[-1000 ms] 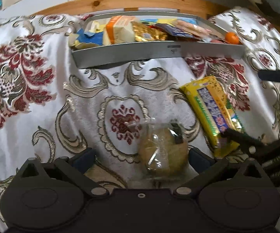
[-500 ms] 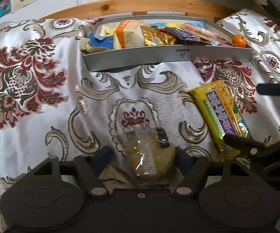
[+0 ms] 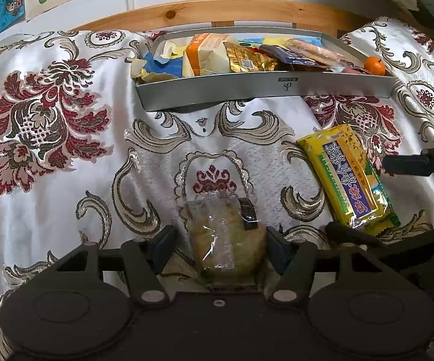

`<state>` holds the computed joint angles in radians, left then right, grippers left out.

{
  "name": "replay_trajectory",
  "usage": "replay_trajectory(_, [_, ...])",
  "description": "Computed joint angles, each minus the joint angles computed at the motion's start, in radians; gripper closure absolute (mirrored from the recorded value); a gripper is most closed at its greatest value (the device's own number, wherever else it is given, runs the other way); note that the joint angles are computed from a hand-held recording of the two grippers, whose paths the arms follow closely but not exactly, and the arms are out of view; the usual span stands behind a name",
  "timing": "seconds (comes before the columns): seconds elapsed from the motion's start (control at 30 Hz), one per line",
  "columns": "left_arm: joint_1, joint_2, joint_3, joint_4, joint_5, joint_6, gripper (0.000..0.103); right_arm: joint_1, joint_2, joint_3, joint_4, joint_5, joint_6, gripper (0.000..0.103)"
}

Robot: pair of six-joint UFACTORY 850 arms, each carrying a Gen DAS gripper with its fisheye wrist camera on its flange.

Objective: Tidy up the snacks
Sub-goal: 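Grasp the clear-wrapped round bread with left tool while right tool grasps the yellow biscuit pack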

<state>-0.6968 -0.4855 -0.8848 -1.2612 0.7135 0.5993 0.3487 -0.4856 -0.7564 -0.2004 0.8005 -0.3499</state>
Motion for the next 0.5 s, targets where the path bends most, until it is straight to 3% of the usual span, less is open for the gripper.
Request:
replay_trajectory(0.27, [-0.004, -0.001, 0.000, -0.008, 0.009, 0.005, 0.047, 0.015, -0.010, -0.001, 0.043, -0.001, 0.041, 0.025])
replay_trajectory(0.5, [-0.006, -0.001, -0.001, -0.010, 0.011, 0.004, 0.047, 0.005, -0.006, -0.005, -0.011, -0.029, 0.128, 0.034])
